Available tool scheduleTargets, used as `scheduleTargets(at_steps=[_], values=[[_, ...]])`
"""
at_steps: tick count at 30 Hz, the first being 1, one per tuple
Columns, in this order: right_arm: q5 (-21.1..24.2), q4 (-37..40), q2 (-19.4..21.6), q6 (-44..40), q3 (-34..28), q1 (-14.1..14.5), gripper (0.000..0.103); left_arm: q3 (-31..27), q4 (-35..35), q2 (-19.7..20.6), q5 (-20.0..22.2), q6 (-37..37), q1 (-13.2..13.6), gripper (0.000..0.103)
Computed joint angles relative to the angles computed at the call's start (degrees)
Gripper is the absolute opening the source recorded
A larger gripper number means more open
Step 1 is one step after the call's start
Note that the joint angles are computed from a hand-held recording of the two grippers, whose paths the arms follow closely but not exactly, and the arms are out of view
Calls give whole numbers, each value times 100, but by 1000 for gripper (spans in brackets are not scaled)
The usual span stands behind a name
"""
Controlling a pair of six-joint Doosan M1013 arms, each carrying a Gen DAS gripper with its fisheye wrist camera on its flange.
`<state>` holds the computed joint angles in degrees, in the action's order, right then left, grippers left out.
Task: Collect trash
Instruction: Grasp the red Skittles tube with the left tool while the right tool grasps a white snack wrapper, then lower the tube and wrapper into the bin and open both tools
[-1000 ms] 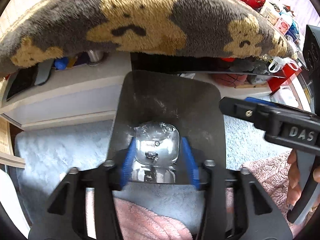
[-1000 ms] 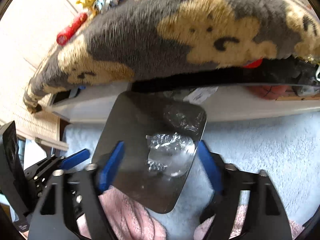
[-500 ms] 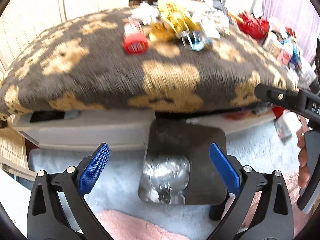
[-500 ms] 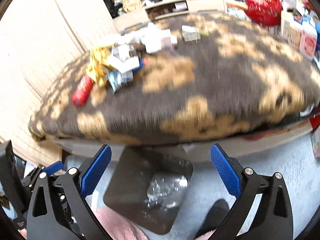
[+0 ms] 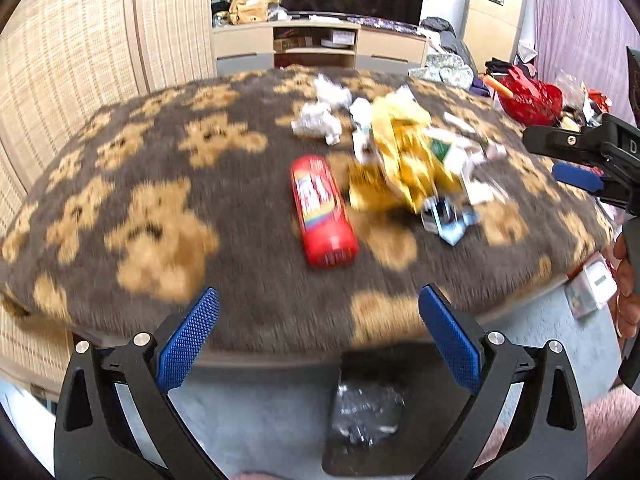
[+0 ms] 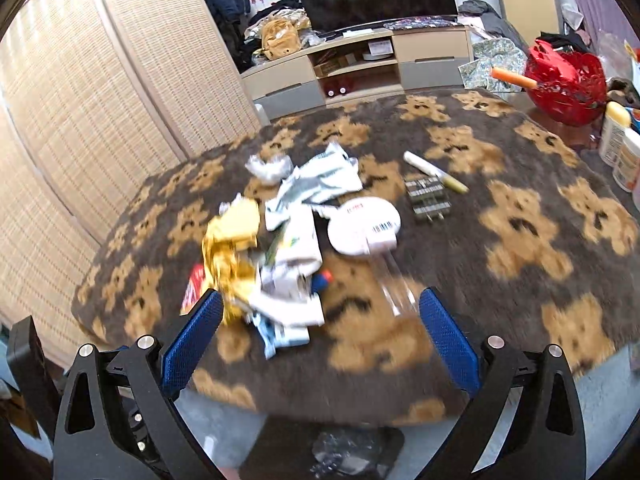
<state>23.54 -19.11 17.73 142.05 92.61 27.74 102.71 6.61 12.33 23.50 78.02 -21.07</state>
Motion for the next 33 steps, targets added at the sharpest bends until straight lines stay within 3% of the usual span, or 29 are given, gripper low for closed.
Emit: scheduleTargets(at_steps=[3, 5, 7, 14, 18, 20, 22, 23, 27, 28, 29, 33], values=[[48, 873, 154, -670, -239, -123, 84, -207, 163, 137, 40, -106, 4, 94], [141, 1500, 285, -1230, -417, -208, 70, -387, 151, 274, 141, -31, 12, 92], [244, 1966, 403, -1641, -564, -267, 63, -519, 96, 383, 249, 32, 22, 84], [628, 2427, 698, -2072, -882, -302, 60, -746, -337, 635, 408, 282, 113, 79], [717, 2580, 803, -2271, -970, -304, 56, -852, -486, 755, 488, 445, 131, 74], [745, 2598, 829, -2345, -1009, -302, 43, -900, -584, 822, 539, 506, 145, 69], [752, 2508, 834, -2361, -1032, -287, 42, -942, -743, 879, 605, 635, 161, 59], [749, 2365, 830, -2300, -1038, -268, 41, -920, -531, 885, 543, 475, 135, 58], [657, 2065, 781, -2105, -1000, -252, 38, -920, -352, 880, 515, 414, 105, 36], [625, 1945, 756, -2022, -980, -245, 31, -929, -306, 880, 531, 378, 101, 36], [605, 1891, 738, -2001, -968, -250, 13, -936, -302, 880, 558, 387, 99, 36], [512, 1485, 668, -1693, -909, -244, 12, -902, -101, 822, 538, 266, 71, 35]])
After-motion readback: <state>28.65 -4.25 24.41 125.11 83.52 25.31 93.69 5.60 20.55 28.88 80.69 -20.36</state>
